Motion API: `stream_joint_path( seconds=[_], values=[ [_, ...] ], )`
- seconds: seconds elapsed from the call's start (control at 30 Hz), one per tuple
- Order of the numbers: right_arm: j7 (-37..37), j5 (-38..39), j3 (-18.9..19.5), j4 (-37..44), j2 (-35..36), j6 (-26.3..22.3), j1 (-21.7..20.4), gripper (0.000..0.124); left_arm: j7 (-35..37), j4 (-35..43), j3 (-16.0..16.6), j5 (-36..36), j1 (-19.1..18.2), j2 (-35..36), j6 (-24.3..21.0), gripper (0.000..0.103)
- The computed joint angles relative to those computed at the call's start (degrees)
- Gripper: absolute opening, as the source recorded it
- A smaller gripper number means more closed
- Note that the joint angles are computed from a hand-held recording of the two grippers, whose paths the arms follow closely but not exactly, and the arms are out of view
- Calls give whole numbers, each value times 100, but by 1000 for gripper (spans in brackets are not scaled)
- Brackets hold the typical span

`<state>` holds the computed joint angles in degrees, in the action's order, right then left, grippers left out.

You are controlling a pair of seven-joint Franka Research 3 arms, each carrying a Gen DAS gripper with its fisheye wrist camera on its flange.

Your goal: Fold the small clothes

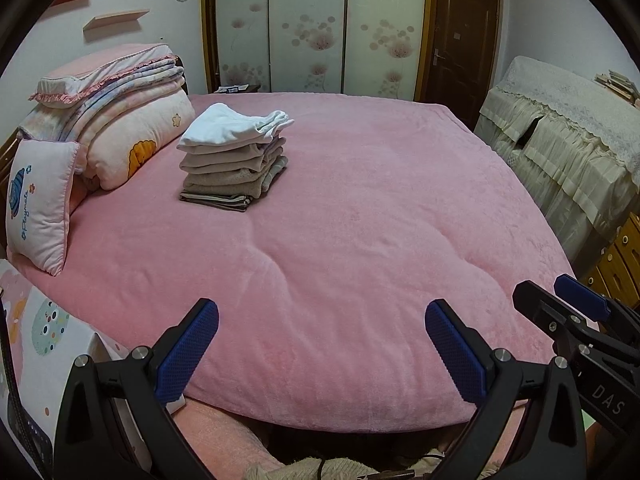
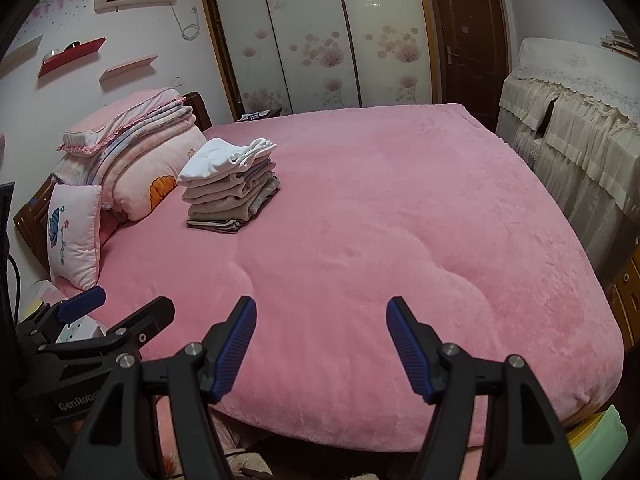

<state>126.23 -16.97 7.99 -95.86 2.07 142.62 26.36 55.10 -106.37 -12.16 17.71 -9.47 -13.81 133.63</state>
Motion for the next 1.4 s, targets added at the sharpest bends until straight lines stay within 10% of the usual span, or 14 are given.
stream_joint_path(
  seconds=[1.4],
  values=[
    [-55,71,-17,43,19,-36,2,68,93,-74,27,-118,-22,-21,-13,102]
  ],
)
